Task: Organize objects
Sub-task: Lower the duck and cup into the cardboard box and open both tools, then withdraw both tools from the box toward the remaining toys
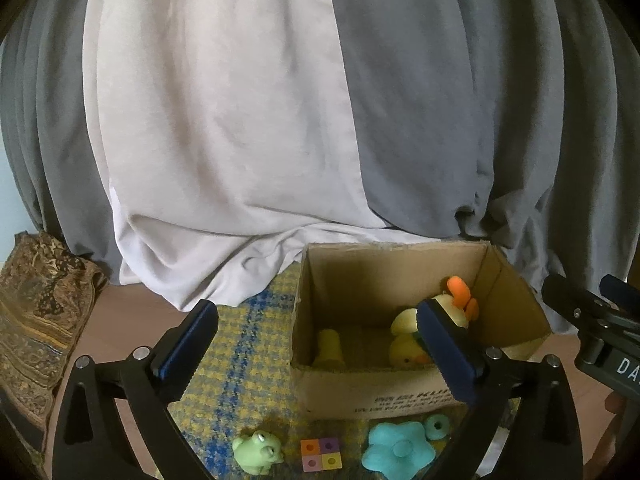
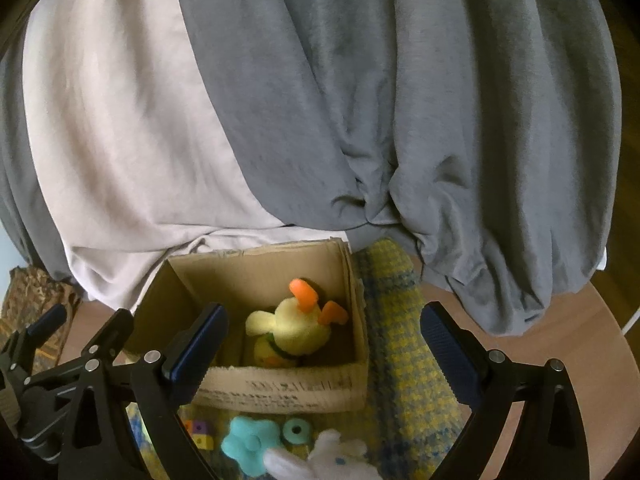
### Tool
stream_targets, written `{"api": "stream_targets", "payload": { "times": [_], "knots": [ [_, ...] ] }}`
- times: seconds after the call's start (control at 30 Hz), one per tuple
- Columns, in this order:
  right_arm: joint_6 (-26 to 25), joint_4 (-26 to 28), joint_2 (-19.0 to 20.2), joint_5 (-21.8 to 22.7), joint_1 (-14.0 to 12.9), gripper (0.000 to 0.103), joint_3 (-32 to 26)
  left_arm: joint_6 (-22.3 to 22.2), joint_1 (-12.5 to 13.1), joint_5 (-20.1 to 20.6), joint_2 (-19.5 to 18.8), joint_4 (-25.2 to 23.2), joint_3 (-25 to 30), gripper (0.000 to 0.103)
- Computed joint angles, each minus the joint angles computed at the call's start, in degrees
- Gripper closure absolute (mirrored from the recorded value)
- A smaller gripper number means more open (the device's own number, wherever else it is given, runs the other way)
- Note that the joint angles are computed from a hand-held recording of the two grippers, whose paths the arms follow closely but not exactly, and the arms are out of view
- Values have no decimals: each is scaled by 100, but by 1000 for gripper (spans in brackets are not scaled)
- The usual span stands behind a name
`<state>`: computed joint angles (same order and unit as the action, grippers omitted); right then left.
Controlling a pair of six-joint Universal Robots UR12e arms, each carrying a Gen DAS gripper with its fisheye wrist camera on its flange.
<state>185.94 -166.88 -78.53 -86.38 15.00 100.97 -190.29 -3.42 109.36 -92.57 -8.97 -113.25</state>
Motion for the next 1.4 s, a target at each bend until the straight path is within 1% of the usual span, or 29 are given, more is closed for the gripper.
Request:
{"api": "stream_targets", "payload": {
  "times": [0.13, 0.3, 0.5, 0.6, 0.67, 0.83, 1.0, 1.4],
  "knots": [
    [1, -81, -82, -69, 1, 6, 126, -8, -27, 20, 52, 36, -83, 1],
    [-14, -228, -184, -202, 30, 6, 286, -5, -113, 187, 118, 140, -224, 1],
    [6, -347, -308, -307, 50, 6, 492, -113, -167, 280, 261, 197, -415, 1],
    [-22, -417, -363, -389, 77, 6, 614, -80, -244, 443, 315, 318, -540, 0],
    [-23, -462, -392, -424, 88, 6, 678, -57, -259, 463, 349, 360, -605, 0],
    [7, -476, -463, -408, 84, 6, 818, -187, -268, 466, 431, 288, -732, 0],
    [39, -484, -497, -446, 98, 6, 937, -201, -343, 679, 450, 342, -849, 0],
    [36, -490, -597, -378, 105, 6, 1201, -335, -356, 672, 586, 415, -1126, 0]
  ]
}}
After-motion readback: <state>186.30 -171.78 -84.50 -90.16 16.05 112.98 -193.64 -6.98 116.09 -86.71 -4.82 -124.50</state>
